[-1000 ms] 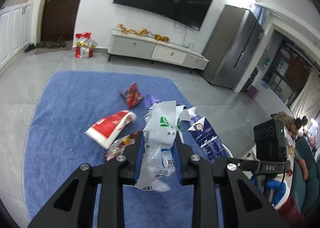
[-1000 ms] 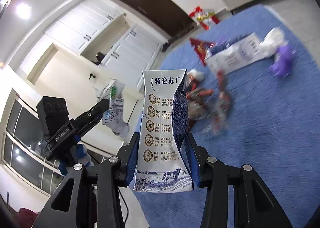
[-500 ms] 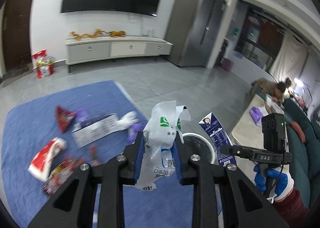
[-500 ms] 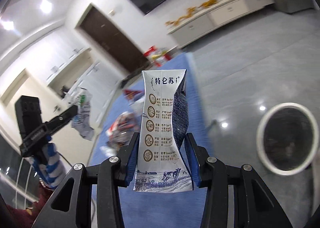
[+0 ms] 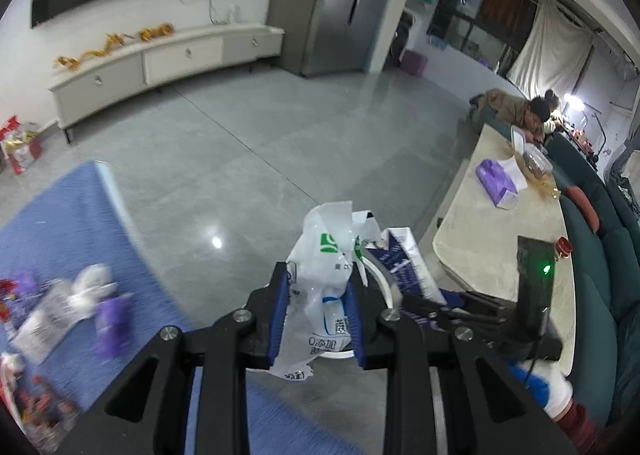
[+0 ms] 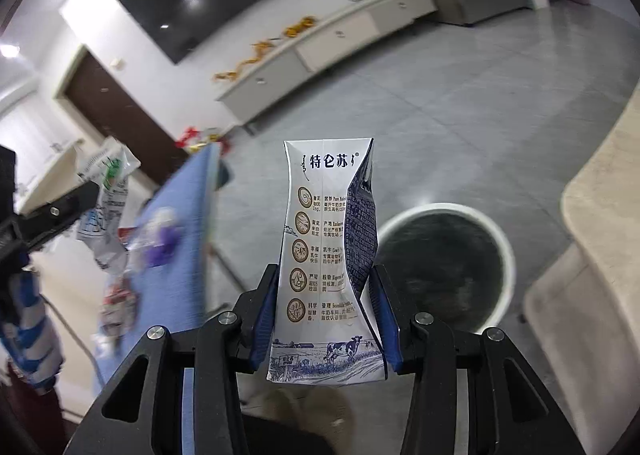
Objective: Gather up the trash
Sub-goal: 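Carry the carton and bag to the round bin and open both tools, then return both tools to the pile and grasp clear plastic wrappers with both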
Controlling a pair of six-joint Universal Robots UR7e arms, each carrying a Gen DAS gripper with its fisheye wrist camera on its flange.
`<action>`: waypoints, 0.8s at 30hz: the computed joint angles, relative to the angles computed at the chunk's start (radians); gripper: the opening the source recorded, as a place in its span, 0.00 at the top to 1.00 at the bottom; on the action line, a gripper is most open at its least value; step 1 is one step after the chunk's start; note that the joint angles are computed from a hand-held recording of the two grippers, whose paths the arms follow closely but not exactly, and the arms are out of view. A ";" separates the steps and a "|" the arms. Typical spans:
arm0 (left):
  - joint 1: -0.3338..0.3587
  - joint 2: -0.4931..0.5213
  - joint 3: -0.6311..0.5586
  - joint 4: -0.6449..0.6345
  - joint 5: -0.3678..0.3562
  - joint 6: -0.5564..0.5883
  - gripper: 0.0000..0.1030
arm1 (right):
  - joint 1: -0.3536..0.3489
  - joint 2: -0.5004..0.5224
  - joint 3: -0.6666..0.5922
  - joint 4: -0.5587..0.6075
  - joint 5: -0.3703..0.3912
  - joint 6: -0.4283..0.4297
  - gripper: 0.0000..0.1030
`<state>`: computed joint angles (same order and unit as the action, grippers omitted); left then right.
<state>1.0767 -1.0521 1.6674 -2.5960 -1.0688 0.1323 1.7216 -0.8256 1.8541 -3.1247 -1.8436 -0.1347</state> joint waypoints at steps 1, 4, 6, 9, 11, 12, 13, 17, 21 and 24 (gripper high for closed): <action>0.004 0.035 -0.028 0.012 -0.004 -0.008 0.75 | -0.004 0.016 -0.016 0.000 -0.023 0.000 0.57; 0.016 0.126 -0.104 0.043 -0.023 -0.034 0.75 | -0.026 0.057 -0.055 0.001 -0.076 -0.005 0.57; 0.025 0.176 -0.148 0.063 -0.035 -0.049 0.75 | -0.036 0.085 -0.087 0.007 -0.108 -0.013 0.57; 0.040 0.250 -0.207 0.084 -0.039 -0.069 0.75 | -0.058 0.122 -0.126 0.014 -0.135 -0.018 0.57; 0.049 0.282 -0.229 0.091 -0.047 -0.080 0.73 | -0.065 0.139 -0.147 0.022 -0.149 -0.012 0.57; 0.054 0.296 -0.241 0.093 -0.050 -0.084 0.73 | -0.072 0.149 -0.156 0.022 -0.152 -0.009 0.56; 0.058 0.313 -0.251 0.090 -0.050 -0.090 0.73 | -0.076 0.159 -0.167 0.024 -0.155 -0.005 0.56; 0.084 0.356 -0.299 0.119 -0.077 -0.110 0.65 | -0.093 0.187 -0.194 0.018 -0.181 0.000 0.53; 0.104 0.372 -0.319 0.133 -0.112 -0.131 0.54 | -0.102 0.185 -0.176 -0.009 -0.201 0.006 0.41; 0.101 0.352 -0.300 0.129 -0.129 -0.126 0.53 | -0.093 0.174 -0.157 -0.020 -0.214 -0.004 0.41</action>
